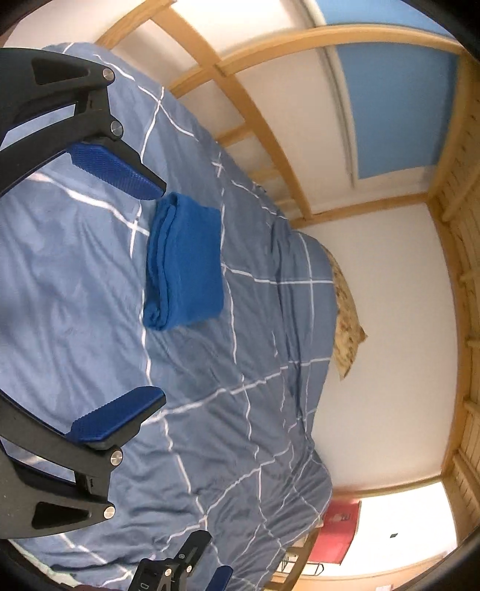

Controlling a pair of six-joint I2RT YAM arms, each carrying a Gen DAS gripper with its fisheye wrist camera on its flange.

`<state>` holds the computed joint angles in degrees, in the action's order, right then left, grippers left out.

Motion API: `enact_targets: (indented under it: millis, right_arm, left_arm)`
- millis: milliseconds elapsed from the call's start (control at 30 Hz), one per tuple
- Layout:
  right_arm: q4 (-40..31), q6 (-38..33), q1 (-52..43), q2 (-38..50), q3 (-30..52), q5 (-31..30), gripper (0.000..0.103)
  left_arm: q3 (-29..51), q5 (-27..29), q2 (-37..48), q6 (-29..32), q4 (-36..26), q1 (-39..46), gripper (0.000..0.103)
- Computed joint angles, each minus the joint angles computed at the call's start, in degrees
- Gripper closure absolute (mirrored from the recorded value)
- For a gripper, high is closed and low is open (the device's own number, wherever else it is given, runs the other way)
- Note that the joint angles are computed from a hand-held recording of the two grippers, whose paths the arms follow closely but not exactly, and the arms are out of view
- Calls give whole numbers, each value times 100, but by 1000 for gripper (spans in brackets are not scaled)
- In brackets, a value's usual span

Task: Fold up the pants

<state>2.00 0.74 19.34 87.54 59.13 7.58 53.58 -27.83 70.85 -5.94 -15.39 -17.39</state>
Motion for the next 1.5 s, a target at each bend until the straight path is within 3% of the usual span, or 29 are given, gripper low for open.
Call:
enact_targets:
  millis: [367, 500, 867, 1500]
  right_arm:
    - [-201, -143, -679, -1712, -1435, -391, 10]
    - [-274, -65, -914, -2118, -1781, -485, 10]
    - [-419, 97, -1225, -2449, -2095, -541, 10]
    - [-342, -49, -1137, -2442, -2048, -518, 10]
  left_arm:
    - [-153, -1355, -259, -844, -561, -1725, 0]
    - [-245, -1562, -279, -1104, -705, -2020, 0]
    - [-253, -1276, -241, -1531, -934, -2119, 0]
    - [-248, -1204, -323, -1616, -867, -2074, 0]
